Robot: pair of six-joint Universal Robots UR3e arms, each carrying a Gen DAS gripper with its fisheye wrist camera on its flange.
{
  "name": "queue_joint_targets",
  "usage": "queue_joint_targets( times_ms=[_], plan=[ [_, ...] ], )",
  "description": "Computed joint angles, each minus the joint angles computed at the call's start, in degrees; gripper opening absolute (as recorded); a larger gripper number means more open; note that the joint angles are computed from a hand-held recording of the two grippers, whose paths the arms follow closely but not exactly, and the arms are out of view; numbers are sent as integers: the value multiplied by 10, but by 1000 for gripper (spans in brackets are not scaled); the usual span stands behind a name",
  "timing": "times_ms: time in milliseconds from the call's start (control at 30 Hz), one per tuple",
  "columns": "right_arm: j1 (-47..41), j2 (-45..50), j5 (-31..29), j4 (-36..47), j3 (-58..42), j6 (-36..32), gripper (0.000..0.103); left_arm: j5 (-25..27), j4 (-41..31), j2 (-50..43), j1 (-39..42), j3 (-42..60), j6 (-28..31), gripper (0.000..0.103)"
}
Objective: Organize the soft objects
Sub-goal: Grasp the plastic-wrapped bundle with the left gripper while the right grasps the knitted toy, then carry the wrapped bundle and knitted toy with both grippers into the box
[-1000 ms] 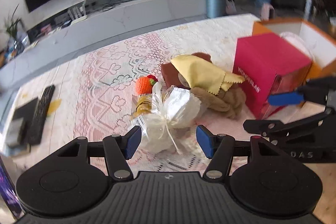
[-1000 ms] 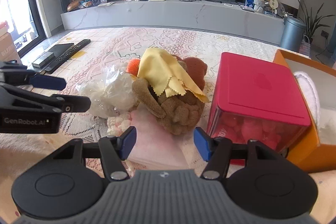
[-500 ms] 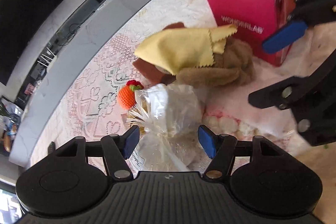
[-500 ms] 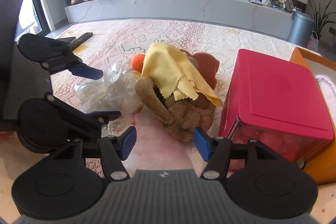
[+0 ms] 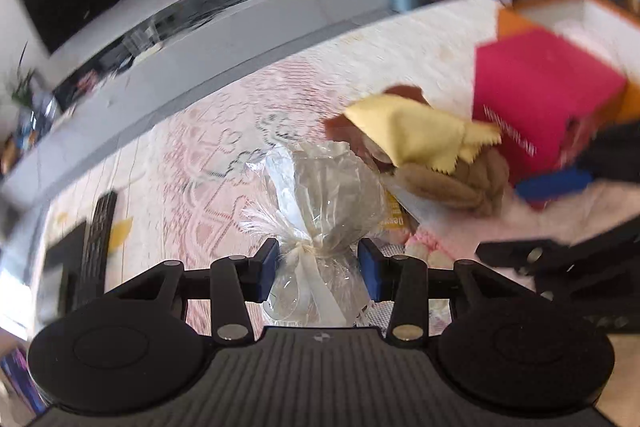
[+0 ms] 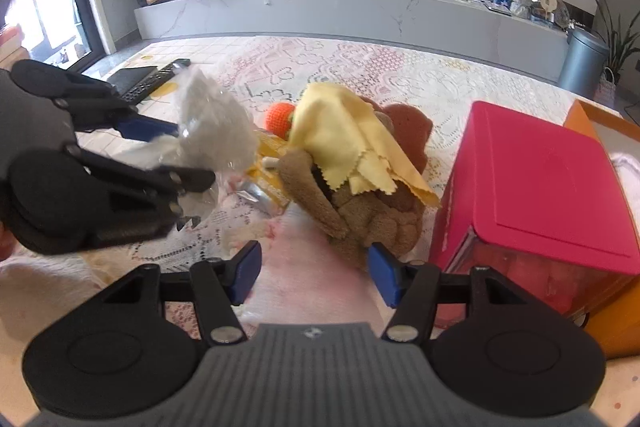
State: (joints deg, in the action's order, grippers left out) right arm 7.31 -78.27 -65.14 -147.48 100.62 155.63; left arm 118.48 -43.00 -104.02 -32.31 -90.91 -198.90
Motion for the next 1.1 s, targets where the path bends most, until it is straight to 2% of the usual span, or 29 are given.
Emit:
queue_joint_targets(
  times_ms=[167, 267, 333, 467, 600, 767, 833, 967, 1100],
  plan=[
    [23, 1, 19, 27, -10, -52, 47, -35, -14, 82, -3, -68, -158, 49],
    [51, 17, 9, 25, -22, -82, 46, -29, -10, 100, -14, -102, -227, 49],
    [72, 39, -12, 17, -35, -90, 41, -20, -4, 109, -17, -120, -264, 49],
    [102, 83, -54, 5, -63, -108, 38, -36, 31, 132, -3, -157, -277, 49],
    [133, 107, -129, -45, -64, -123, 38, -44, 45, 129, -4, -168, -278, 49],
    [140, 114, -147, -62, -51, -156, 38, -61, 68, 138, 6, -190, -283, 49],
    [145, 119, -157, -71, -51, -159, 32, -62, 69, 138, 7, -192, -281, 49],
    [140, 112, -150, -38, -69, -152, 26, -60, 65, 136, 4, -187, -282, 49],
    [107, 64, -90, 9, -61, -134, 25, -58, 61, 133, 3, -182, -279, 49]
  ],
)
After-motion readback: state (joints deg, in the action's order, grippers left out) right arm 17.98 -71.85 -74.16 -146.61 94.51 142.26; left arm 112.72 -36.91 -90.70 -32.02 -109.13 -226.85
